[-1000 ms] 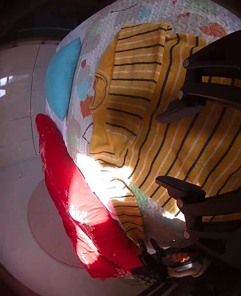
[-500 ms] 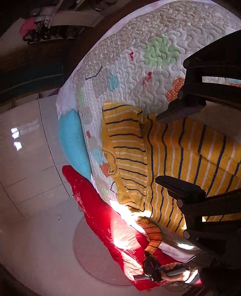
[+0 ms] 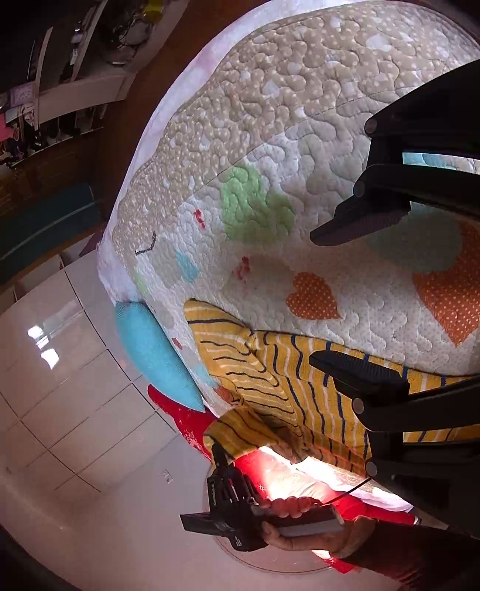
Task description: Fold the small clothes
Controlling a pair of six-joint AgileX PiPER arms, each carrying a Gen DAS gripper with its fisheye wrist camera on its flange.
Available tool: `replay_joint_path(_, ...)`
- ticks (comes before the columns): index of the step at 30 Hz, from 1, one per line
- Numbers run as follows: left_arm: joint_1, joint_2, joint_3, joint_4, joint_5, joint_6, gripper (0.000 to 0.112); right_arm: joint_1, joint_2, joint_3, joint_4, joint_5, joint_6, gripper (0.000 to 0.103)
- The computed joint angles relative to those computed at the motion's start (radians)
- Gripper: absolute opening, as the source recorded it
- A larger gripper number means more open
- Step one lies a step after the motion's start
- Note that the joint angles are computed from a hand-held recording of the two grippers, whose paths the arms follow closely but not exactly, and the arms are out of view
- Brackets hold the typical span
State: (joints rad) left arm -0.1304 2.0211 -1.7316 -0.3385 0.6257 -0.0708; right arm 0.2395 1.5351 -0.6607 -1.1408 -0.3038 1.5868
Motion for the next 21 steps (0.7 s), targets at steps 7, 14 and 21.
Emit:
replay_joint_path(7, -0.038, 0.104, 0.041, -0.131, 0.045, 0.095, 0.046, -0.043, 0.001, 0.028, -0.014, -0.019, 0.001, 0.064)
replay_joint_path(14, 0.109, -0.255, 0.524, -0.406, -0.097, 0.458, 0.072, 0.058, 0.075, -0.066, -0.063, 0.001, 0.089, 0.064)
replay_joint_path(21, 0.402, -0.549, 0.88, -0.325, -0.167, 0.517, 0.072, 0.243, 0.165, -0.199, -0.155, 0.098, 0.216, 0.064)
